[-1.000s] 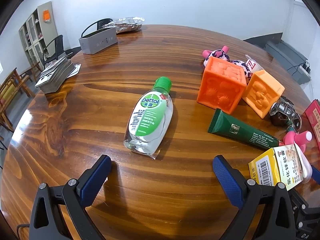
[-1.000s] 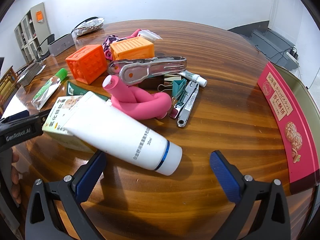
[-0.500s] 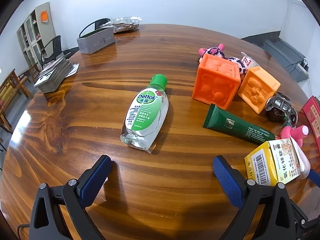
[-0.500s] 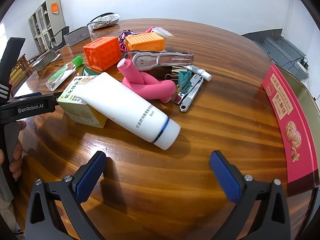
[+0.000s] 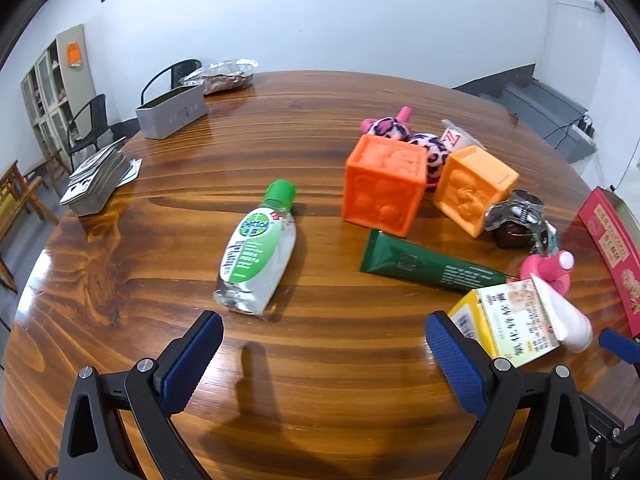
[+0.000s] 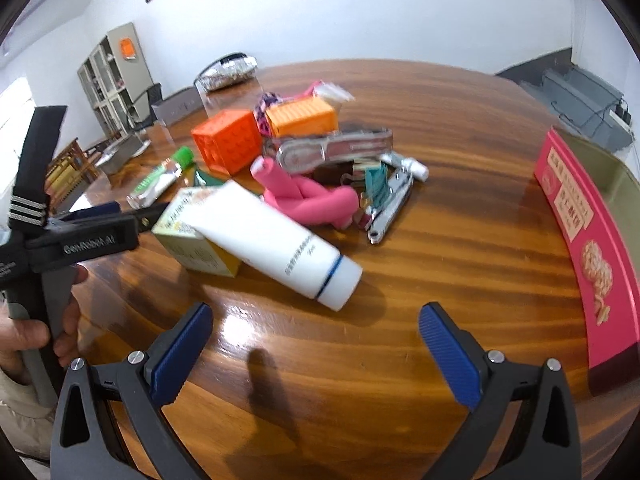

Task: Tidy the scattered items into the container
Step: 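Move the right gripper to the white tube and the left gripper to the ointment box, then grasp the white tube with the right gripper while the left gripper grasps the ointment box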

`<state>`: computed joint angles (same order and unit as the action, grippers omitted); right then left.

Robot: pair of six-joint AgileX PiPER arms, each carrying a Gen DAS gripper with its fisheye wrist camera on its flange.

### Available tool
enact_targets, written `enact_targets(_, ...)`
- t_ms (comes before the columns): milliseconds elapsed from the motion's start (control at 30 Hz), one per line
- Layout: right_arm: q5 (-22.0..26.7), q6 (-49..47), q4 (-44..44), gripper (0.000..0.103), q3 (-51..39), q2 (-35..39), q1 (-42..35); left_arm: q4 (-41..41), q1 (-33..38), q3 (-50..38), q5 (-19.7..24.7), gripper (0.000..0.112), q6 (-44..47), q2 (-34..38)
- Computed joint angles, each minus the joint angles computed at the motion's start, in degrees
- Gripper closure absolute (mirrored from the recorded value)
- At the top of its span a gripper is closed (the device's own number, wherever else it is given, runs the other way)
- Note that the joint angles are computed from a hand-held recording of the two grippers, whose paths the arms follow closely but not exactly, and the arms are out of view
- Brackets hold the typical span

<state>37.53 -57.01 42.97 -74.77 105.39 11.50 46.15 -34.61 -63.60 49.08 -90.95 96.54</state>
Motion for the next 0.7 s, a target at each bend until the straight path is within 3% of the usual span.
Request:
enact_targets(100,0.0,-2.1,1.0,0.002,-0.8,0.3,0.4,0.1,0.1,0.2,-1.0,0.010,0.1,0.0)
enact_targets(267,1.9,-0.8,-1.4,0.027,-4.3,2.7,1.1,0.9,-0.2,0.3,-1.8,0.010,-0.8,0.2)
enact_targets(500,4.0,1.7,-3.8,0.035,-9.8,6.6,2.1,1.7,0.1,2.2,-4.3,0.010,-2.1,-0.6)
enact_targets(633,6.0,2.1,-4.6,0.059,-12.2,8.5,2.5,1.7,0.5,3.0,-5.5,0.010,-2.3,-0.9)
enact_targets(700,6.2,0.4,-3.2,0.064,-11.2,8.0,2.2,2.1,0.5,3.5,-5.9,0.010,-3.0,-1.3)
